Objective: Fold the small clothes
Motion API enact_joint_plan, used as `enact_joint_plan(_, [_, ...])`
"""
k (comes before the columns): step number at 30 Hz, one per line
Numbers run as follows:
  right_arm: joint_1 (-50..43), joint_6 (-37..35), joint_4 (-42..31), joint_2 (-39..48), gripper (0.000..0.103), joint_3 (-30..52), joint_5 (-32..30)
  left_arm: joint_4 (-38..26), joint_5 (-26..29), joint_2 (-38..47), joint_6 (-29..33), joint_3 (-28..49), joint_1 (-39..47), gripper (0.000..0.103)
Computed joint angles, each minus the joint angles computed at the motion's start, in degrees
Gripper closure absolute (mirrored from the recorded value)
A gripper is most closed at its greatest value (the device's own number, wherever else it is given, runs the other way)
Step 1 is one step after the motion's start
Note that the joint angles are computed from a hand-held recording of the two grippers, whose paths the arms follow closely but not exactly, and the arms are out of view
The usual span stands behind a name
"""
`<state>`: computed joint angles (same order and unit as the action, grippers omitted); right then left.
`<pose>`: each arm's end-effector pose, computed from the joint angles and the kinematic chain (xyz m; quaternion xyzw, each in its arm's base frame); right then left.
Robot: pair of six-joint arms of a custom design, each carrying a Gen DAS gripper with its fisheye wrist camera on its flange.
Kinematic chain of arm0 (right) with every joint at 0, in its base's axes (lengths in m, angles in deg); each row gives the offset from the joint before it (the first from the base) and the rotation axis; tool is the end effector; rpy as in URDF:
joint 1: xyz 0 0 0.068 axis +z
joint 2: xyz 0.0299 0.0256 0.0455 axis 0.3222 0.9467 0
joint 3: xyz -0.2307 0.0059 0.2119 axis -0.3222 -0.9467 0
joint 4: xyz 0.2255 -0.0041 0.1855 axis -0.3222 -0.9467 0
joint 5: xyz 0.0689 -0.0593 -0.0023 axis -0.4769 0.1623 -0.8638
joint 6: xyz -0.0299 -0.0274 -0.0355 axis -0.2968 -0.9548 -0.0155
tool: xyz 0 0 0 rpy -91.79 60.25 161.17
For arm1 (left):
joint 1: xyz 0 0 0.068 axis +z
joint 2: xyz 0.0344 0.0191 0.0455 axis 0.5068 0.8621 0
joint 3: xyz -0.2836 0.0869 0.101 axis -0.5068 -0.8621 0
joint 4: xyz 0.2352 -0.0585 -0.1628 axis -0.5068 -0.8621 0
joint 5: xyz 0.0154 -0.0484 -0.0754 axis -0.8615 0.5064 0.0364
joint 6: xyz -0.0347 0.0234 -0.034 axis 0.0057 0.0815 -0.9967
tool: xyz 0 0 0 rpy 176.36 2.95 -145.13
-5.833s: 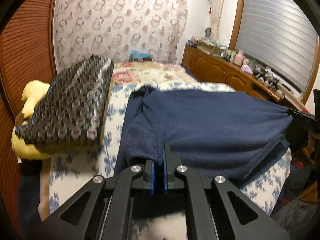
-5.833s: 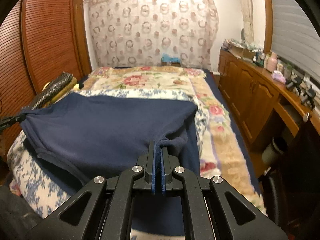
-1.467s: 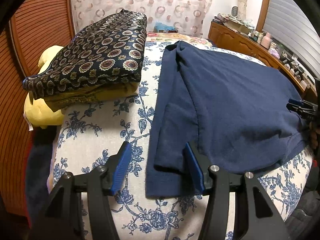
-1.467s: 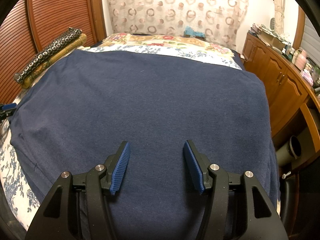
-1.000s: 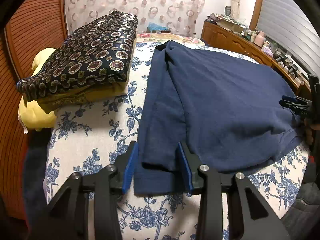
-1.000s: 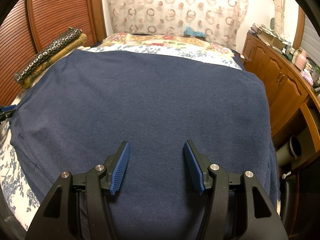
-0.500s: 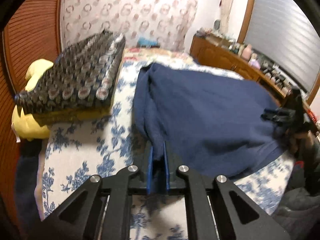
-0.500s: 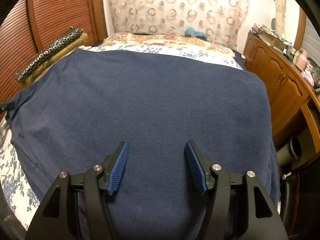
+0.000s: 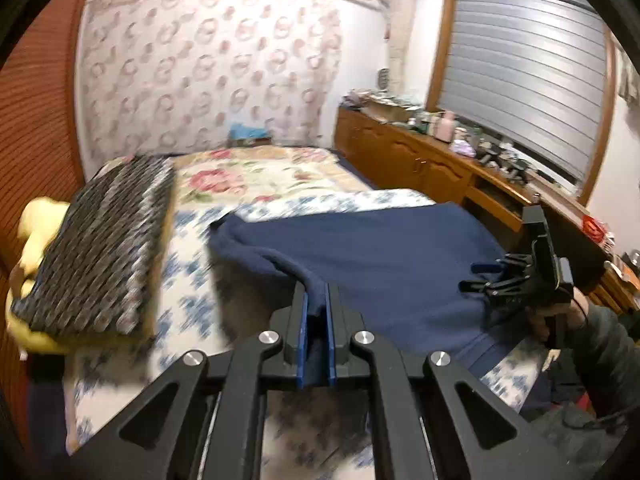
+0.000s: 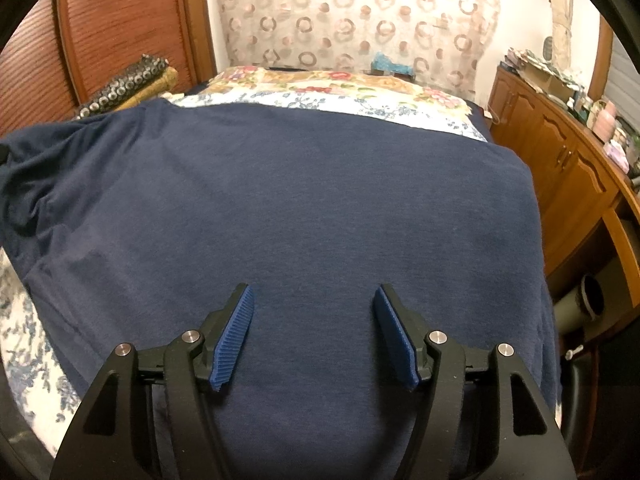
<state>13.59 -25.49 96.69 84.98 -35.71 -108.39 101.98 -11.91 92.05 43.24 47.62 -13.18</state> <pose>0.3243 -0.0173 -0.0151 -0.2139 0.9139 0.0820 0.3351 0.2039 -0.1808 0.0580 0.0985 0.8733 -0.1465 0.4541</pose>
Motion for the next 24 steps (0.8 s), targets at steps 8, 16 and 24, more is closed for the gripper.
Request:
enact_joint_plan(8, [-6.48, -1.11, 2.51, -8.91, 0.039, -6.87, -5.78, -13.06, 4.33, -1.11, 4.36, 13.71, -1.43, 0.099])
enact_joint_plan(16, [-13.73, -3.61, 1.49, -17.14, 0.039, -11.18, -10.32, -25.27, 6.28, 0.78, 7.58, 27.59, -5.24, 0.099])
enact_joint_plan(24, [-19.91, -5.22, 0.15, -20.17, 0.039, -11.56, -12.33, -35.14, 9.48, 3.95, 10.99, 40.86, -9.76, 0.099])
